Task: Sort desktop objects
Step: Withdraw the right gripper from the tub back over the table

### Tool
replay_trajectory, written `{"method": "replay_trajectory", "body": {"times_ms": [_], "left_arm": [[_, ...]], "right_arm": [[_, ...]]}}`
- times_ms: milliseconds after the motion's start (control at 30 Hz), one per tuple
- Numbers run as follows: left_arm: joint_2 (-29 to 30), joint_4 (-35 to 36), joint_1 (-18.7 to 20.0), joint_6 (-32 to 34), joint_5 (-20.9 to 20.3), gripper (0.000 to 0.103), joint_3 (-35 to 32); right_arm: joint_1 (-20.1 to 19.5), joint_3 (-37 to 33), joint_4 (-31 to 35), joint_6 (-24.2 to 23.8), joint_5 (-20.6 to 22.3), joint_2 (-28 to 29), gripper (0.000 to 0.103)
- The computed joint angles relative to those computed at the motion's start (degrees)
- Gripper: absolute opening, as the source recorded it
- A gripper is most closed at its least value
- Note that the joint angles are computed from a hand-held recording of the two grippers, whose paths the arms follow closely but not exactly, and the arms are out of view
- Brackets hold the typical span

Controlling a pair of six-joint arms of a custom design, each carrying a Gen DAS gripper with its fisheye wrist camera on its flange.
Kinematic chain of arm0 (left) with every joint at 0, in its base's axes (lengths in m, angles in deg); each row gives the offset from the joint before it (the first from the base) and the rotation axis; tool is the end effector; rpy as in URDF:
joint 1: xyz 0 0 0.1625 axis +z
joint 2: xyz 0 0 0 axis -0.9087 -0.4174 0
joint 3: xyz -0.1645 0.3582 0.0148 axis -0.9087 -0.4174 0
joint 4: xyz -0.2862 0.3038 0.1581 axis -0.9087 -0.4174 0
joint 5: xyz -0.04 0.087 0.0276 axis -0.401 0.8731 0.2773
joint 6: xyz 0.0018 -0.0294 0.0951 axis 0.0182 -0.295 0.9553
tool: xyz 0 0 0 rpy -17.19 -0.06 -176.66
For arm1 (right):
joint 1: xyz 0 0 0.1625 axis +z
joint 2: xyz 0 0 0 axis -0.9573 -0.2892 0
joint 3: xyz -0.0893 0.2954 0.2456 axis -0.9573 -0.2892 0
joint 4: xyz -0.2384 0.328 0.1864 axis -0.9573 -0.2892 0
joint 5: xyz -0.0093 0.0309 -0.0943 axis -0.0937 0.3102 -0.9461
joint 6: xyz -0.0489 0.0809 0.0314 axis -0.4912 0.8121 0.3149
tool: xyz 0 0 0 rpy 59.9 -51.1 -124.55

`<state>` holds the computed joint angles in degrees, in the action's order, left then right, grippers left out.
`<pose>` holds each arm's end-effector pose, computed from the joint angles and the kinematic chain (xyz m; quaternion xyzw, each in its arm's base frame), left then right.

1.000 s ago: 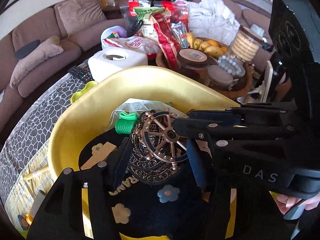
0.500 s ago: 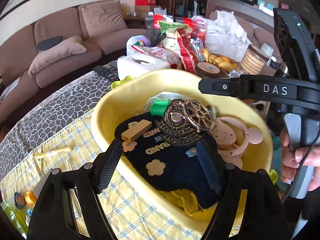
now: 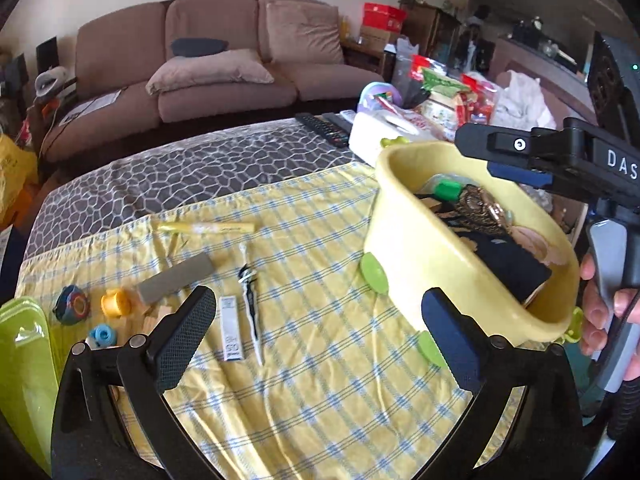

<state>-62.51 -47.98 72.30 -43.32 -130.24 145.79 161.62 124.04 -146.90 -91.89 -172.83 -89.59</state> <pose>-0.4147 -0.2542 0.0438 0.2141 0.8921 -0.3070 0.2530 0.1135 -0.3213 0.4015 0.2276 -0.9062 0.3221 0.1527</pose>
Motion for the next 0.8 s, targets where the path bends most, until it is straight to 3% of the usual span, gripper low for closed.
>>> {"method": "replay_trajectory", "body": {"times_ms": [400,800], "left_arm": [[-21.2,21.0,-3.9,-24.7,-2.1,0.103,15.2],[-32.3,31.4,-5.0,-31.8,-1.0,0.103,18.8]], "right_arm": [[12.2,4.6,-6.9,0.5,-7.5,9.3,0.089],[14.9,6.7,-13.9,4.4,-12.2,23.6,0.089]]}}
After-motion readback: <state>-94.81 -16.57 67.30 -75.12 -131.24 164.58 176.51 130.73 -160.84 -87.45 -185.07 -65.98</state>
